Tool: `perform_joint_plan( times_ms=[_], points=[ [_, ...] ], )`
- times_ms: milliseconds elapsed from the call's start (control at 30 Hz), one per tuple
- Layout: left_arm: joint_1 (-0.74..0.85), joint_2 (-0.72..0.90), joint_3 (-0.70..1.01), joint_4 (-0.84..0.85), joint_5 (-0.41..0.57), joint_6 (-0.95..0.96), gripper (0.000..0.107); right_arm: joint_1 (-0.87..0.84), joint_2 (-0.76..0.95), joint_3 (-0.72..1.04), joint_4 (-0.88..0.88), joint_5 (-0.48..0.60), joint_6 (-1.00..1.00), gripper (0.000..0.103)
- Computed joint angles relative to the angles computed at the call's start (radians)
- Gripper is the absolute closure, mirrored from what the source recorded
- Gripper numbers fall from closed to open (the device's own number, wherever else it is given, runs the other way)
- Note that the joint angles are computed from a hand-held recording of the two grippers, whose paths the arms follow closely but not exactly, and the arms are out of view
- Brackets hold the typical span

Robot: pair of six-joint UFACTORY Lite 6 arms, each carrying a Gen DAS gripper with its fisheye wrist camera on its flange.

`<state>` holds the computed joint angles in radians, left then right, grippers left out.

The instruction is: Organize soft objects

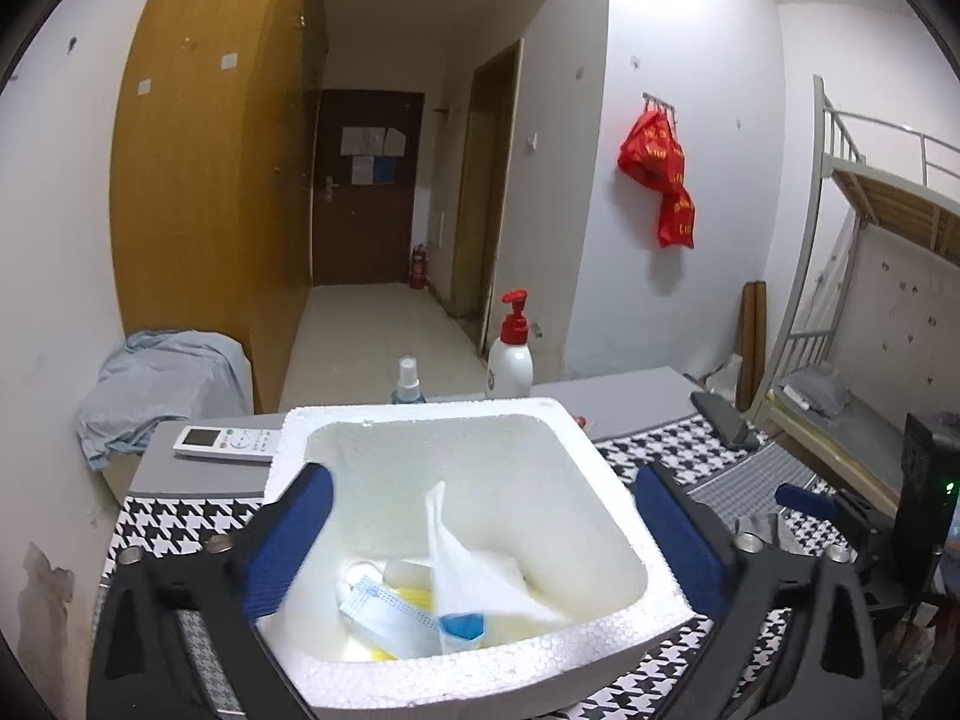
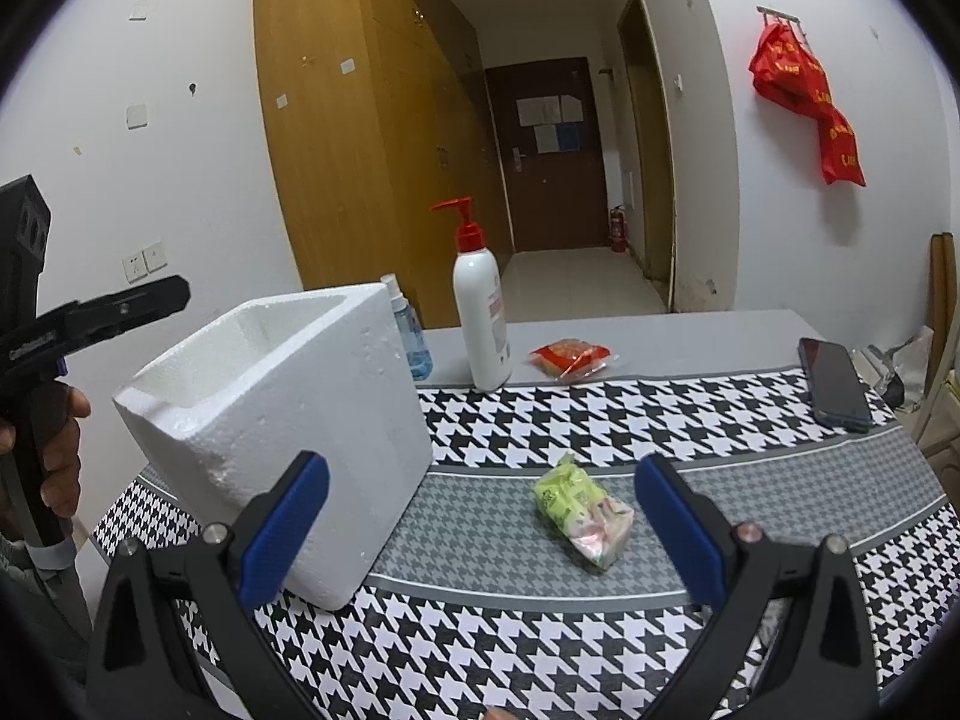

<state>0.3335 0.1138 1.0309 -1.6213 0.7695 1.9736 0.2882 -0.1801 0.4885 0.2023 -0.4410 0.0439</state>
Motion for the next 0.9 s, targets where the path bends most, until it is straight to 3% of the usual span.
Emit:
perform_joint_plan(
  times_ms=[467,900],
  points=[
    [0.098,-0.146,-0.134,0.029,0.134,0.037,0.005,0.032,-0.063,-0.032,0.067,0.006,-0.061,0.0],
    [0.173,-0.381,-0.322,0.052,0.231,0.053,0.005,0.083,-0.314,-0.157,0.265,0.056,-0.245,0.0]
  ],
)
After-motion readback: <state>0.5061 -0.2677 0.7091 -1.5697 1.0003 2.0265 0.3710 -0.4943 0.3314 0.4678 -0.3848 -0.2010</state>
